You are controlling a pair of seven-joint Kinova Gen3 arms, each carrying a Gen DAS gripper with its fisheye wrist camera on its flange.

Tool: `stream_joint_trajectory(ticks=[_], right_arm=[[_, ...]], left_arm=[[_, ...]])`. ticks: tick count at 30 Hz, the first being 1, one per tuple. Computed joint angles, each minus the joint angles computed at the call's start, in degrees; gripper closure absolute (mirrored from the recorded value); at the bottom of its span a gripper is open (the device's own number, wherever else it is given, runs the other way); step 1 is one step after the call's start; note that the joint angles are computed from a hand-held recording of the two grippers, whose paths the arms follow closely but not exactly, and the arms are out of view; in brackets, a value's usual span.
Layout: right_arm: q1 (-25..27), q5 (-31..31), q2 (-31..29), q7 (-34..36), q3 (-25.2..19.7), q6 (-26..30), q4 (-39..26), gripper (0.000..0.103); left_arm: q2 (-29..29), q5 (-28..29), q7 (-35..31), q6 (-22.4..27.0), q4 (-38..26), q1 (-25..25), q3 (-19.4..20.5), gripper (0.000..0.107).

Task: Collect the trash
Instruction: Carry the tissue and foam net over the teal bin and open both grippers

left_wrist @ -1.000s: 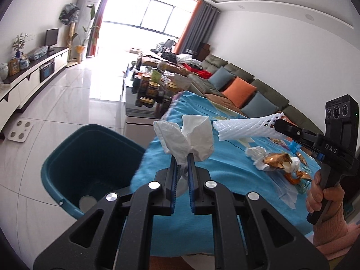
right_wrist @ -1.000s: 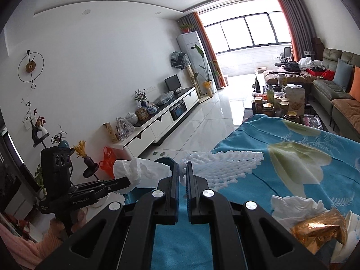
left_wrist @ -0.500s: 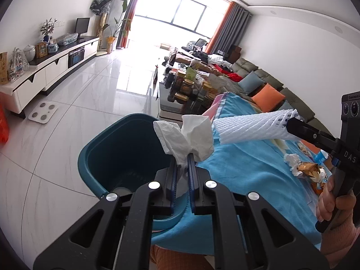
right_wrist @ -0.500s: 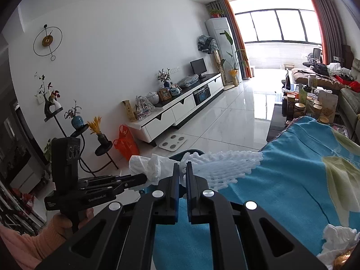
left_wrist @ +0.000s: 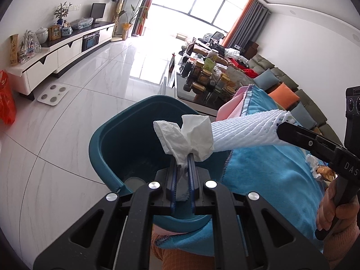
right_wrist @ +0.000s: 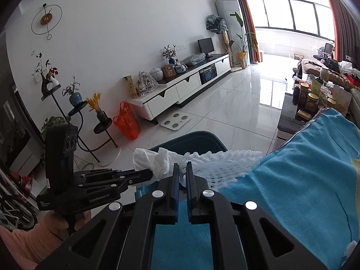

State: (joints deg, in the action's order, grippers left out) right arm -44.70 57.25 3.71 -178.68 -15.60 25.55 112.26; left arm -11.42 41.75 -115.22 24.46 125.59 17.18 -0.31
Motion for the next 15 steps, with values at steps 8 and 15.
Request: stream_joint_trajectory(ticks=[8,15], right_arm=[[-0.6,-11.6,5.4,13.4,1.8,1.1,-5.5,0.097],[-0.1,-22.8,8.0,23.8,4.1,1.1,-8.6,0.09]], left_arm=[[4.6,1.8,-1.3,-0.7,-1.1,-0.5,1.0,0.098],[8.5,2.6,-0.1,-1.4,-2.7,-2.3,4.3,0.097]])
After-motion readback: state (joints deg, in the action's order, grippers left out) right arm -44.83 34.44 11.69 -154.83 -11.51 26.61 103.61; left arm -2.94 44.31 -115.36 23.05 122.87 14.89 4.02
